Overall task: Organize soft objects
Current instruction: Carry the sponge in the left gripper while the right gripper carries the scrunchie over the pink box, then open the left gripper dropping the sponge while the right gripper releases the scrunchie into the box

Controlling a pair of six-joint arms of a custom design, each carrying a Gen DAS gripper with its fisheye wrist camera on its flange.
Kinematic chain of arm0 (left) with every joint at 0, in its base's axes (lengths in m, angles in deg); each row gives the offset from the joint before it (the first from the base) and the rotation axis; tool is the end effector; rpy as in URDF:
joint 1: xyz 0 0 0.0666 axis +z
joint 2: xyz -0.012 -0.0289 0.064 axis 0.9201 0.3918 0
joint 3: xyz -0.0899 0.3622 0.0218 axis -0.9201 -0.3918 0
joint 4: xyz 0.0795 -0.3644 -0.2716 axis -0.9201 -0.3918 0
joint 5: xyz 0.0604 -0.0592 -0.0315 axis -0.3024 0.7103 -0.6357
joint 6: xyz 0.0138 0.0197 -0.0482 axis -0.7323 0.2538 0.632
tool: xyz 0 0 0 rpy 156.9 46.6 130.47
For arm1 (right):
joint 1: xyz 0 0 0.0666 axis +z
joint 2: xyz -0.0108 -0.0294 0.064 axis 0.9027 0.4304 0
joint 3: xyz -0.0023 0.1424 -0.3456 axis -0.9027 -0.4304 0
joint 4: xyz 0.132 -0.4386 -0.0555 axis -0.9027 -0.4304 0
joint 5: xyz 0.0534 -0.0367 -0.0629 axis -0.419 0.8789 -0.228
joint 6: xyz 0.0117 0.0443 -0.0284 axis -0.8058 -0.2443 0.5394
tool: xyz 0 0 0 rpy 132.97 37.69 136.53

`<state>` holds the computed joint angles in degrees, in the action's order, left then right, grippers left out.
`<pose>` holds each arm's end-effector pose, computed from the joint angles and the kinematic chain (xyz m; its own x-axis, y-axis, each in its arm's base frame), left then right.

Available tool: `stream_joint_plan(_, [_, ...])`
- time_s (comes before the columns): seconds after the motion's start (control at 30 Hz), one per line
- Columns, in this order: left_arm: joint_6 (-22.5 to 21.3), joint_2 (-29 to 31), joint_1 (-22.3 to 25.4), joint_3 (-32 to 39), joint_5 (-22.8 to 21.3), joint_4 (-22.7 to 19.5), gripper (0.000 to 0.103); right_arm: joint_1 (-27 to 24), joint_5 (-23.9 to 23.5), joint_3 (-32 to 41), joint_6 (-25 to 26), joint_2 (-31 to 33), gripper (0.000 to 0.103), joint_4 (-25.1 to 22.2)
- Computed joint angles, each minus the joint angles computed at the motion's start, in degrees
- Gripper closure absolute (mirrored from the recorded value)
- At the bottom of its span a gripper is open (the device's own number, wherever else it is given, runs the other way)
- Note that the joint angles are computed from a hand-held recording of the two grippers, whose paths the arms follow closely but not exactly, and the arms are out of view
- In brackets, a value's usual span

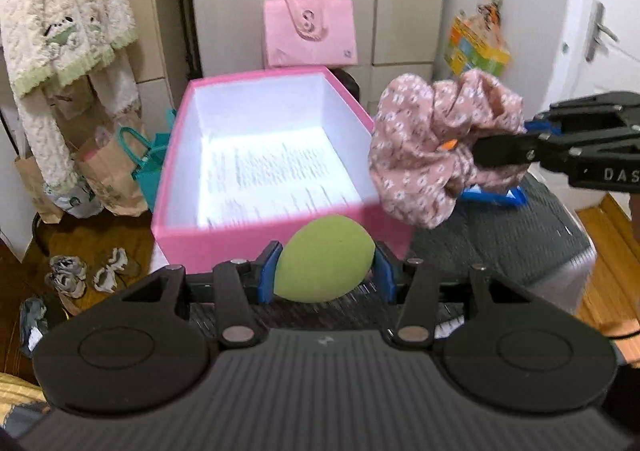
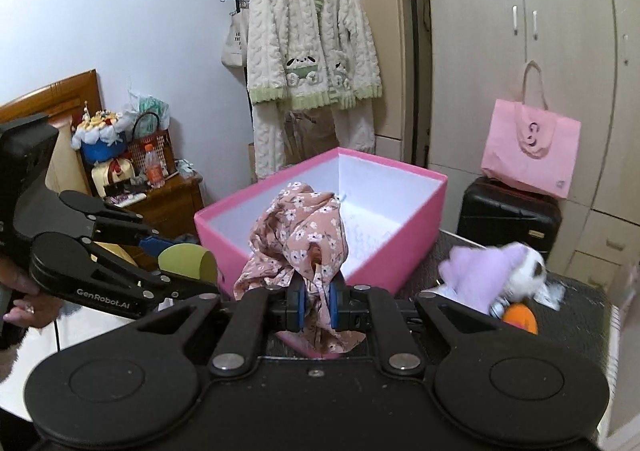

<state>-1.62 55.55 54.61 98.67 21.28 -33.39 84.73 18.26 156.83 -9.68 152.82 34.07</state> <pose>0.3598 -0.0704 0.4279 -0.6293 -0.0848 -0.7726 -0.1122 0.9935 -0.0176 0.4750 0.1980 0.4095 -0.2863 -0.4083 -0.8668 -0.8869 0.4553 0.0784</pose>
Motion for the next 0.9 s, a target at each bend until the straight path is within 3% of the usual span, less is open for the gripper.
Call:
stream_joint_plan(0.2, [-0.19, 9.58, 7.16, 7.32, 5.17, 2.12, 0.055, 3.64, 2.80, 13.06, 0.06, 11.79, 0.089, -2.59])
stream_joint_plan(0.3, [-1.71, 15.78, 9.01, 12.17, 3.42, 2.17, 0.055, 5.45, 6.95, 21.47, 5.76, 18.52, 0.088, -6.90])
stream_joint_plan(0.47, [-1.40, 26.74, 13.02, 21.45, 7.13, 1.15, 0.055, 7.01, 12.44, 36.36, 12.02, 30.38, 0.088, -16.45])
stream_joint_plan(0.67, [2.12, 38.95, 15.58, 31.41, 11.62, -3.34, 0.055, 8.83, 16.92, 45.19, 14.46, 38.48, 0.088, -20.41])
stream_joint_plan(0.9, [1.55, 43.41, 15.90, 33.69, 8.97, -4.23, 0.055, 10.60, 22.09, 52.02, 20.06, 43.96, 0.086, -24.03])
